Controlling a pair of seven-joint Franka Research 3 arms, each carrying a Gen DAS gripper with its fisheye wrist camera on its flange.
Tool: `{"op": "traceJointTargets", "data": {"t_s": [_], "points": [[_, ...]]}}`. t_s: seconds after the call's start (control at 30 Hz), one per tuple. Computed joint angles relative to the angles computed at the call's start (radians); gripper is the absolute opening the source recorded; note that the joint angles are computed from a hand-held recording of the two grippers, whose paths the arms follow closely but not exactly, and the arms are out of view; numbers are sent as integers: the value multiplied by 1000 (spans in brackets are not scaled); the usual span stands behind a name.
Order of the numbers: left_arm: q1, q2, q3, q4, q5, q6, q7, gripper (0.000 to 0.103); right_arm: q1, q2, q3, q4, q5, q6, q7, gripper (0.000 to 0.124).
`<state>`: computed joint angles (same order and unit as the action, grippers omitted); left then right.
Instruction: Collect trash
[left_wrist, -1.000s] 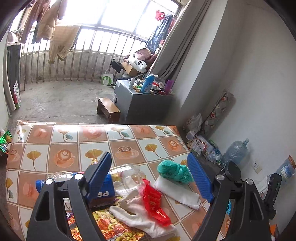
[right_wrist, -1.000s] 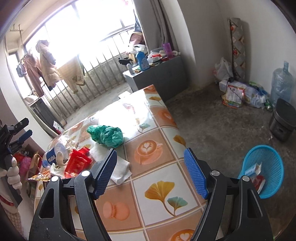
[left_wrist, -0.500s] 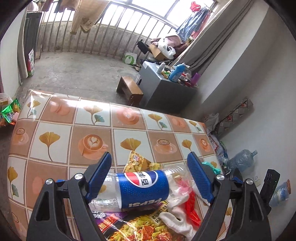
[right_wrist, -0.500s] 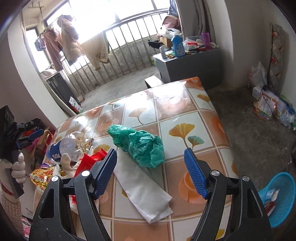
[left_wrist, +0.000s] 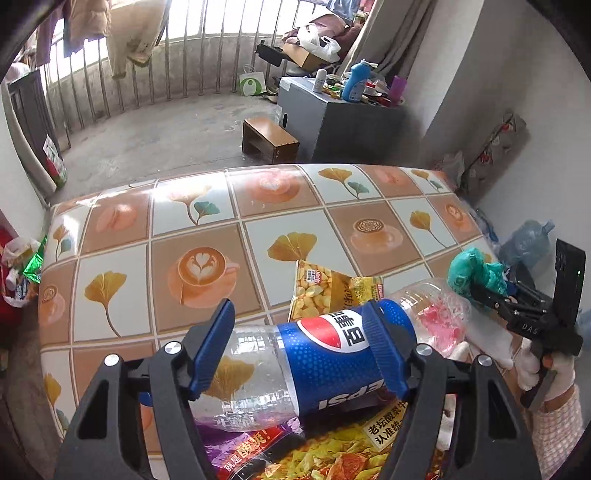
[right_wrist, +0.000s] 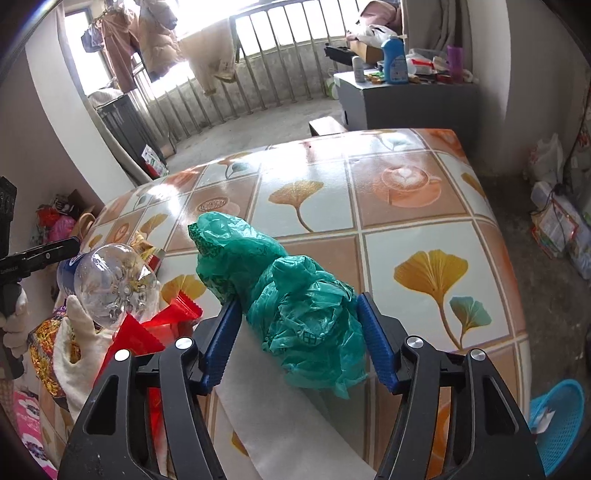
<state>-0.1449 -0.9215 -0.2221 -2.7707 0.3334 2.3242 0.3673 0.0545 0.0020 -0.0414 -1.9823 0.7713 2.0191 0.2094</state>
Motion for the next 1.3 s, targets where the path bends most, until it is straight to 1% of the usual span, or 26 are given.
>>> {"op": "traceJointTargets", "data": {"t_s": [0.1, 0.17, 0.2, 0.4, 0.53, 0.63, 0.77, 0.87, 0.97, 1.03, 1.13, 1.2, 1.3], "points": [[-13, -4, -2, -12, 6, 44, 4, 50, -1, -30, -2, -30, -7, -12, -43, 55], [-23, -6, 2, -19, -2, 70, 6, 44, 1, -49, -6, -50, -9, -17, -68, 54], [-26, -11, 1, -24, -6, 80, 4, 43, -1, -57, -11, -58, -11, -31, -78, 54], [-49, -13, -26, -20, -13, 76, 0, 43, -5, -108, -29, -111, -22, -61, -111, 53], [-68, -17, -50, -16, -19, 57, -29, 43, -11, -138, -42, -139, -33, -81, -115, 53], [-86, -23, -68, -15, -20, 43, -54, 43, -14, -137, -46, -137, -39, -91, -105, 53], [-106, -27, -73, -13, -16, 30, -75, 43, -13, -151, -45, -148, -41, -72, -99, 53], [-112, -25, -55, 2, -17, 8, -65, 43, -11, -149, -44, -143, -31, -42, -71, 54], [-95, -42, -43, 26, 3, -13, -46, 43, -12, -142, -47, -131, -13, -23, -43, 56], [-80, -52, -27, 43, 12, -14, -29, 45, -12, -138, -48, -123, -5, -11, -31, 58], [-71, -47, 25, 63, -12, 2, 10, 48, -11, -129, -44, -118, -8, 13, -17, 61], [-63, -36, 58, 70, -47, 19, 30, 48, -10, -127, -43, -121, -12, 25, -18, 61], [-55, -45, 83, 50, -103, 79, 28, 48, -9, -129, -41, -134, -17, 42, -25, 61]]}}
